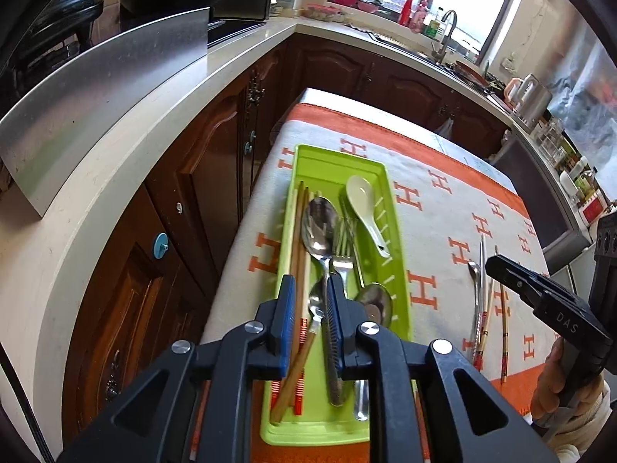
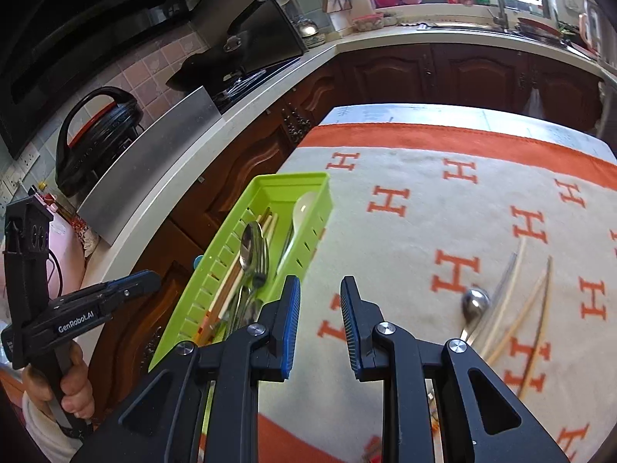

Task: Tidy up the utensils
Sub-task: 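Open the left tool in the tray and withdraw it toward the remaining utensils, then grasp the thin metal chopstick with the left tool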

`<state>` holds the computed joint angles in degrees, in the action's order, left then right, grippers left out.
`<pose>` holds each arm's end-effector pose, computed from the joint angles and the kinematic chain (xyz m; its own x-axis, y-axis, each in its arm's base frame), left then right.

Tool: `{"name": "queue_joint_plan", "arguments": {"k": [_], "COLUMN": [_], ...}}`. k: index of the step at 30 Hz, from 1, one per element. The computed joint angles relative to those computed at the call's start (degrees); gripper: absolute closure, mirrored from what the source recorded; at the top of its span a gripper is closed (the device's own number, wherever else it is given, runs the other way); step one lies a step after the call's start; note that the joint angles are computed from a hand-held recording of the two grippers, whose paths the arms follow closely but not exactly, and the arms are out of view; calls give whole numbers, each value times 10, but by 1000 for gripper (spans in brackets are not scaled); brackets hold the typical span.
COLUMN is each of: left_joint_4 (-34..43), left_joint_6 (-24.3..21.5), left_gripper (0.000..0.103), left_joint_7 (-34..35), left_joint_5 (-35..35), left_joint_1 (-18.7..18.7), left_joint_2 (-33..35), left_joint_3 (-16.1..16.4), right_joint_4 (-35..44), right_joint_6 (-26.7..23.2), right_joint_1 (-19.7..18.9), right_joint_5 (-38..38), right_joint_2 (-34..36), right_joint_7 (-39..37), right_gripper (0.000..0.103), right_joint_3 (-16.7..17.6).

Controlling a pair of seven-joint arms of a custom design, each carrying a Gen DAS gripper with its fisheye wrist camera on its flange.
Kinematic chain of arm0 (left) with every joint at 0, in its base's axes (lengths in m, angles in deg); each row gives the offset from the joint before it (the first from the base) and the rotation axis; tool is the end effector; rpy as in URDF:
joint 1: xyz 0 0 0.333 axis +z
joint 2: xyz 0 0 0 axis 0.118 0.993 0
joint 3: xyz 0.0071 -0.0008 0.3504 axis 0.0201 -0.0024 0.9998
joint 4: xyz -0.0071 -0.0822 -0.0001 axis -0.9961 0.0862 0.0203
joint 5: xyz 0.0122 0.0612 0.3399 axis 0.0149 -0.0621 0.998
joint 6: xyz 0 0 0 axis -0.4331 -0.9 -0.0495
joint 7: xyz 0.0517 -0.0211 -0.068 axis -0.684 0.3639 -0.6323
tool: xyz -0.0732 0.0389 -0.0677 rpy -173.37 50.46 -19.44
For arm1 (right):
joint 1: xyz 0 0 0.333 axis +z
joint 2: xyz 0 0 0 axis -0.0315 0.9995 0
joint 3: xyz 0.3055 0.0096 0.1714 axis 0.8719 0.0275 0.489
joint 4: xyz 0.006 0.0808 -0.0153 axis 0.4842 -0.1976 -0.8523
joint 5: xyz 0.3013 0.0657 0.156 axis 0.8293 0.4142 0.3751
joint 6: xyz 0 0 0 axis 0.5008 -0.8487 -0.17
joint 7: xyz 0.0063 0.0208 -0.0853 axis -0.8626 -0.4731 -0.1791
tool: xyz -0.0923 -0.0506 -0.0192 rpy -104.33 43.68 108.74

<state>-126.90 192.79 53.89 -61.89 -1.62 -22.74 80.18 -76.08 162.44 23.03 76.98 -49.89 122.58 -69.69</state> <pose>0.4064 -0.1318 0.6218 0.2137 -0.9537 0.2118 -0.7778 -0.2973 -0.5538 0.5346 0.3251 0.5971 0.4379 -0.8377 -0.3263 -0.7786 -0.1719 -0.6035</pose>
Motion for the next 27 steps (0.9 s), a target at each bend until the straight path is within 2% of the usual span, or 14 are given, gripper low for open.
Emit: {"name": "queue_joint_plan", "arguments": {"k": [5, 8, 10, 12, 19, 27], "left_joint_4": [15, 29, 43, 57, 133, 217], "left_joint_6": [-17, -22, -24, -27, -35, -52], "left_gripper": [84, 77, 68, 65, 65, 67], "left_joint_7": [-1, 3, 6, 10, 48, 80], "left_joint_5": [1, -3, -5, -6, -19, -40], "left_joint_1": [-14, -27, -35, -44, -78, -100], "left_joint_2": [4, 14, 25, 38, 117, 229], "left_joint_3": [-14, -21, -26, -32, -53, -73], "right_joint_4": [-93, -140, -171, -198, -266, -284], "right_joint_6": [22, 31, 35, 38, 41, 33], "right_joint_1": [-17, -29, -39, -48, -80, -96], "right_joint_5": [24, 26, 28, 40, 81, 148], "right_joint_2": [-76, -117, -143, -166, -214, -217], "right_joint_7": [-7, -3, -1, -5, -13, -60], "right_gripper": [81, 81, 81, 81, 81, 81], "right_joint_3": [-8, -16, -22, -29, -55, -76]}}
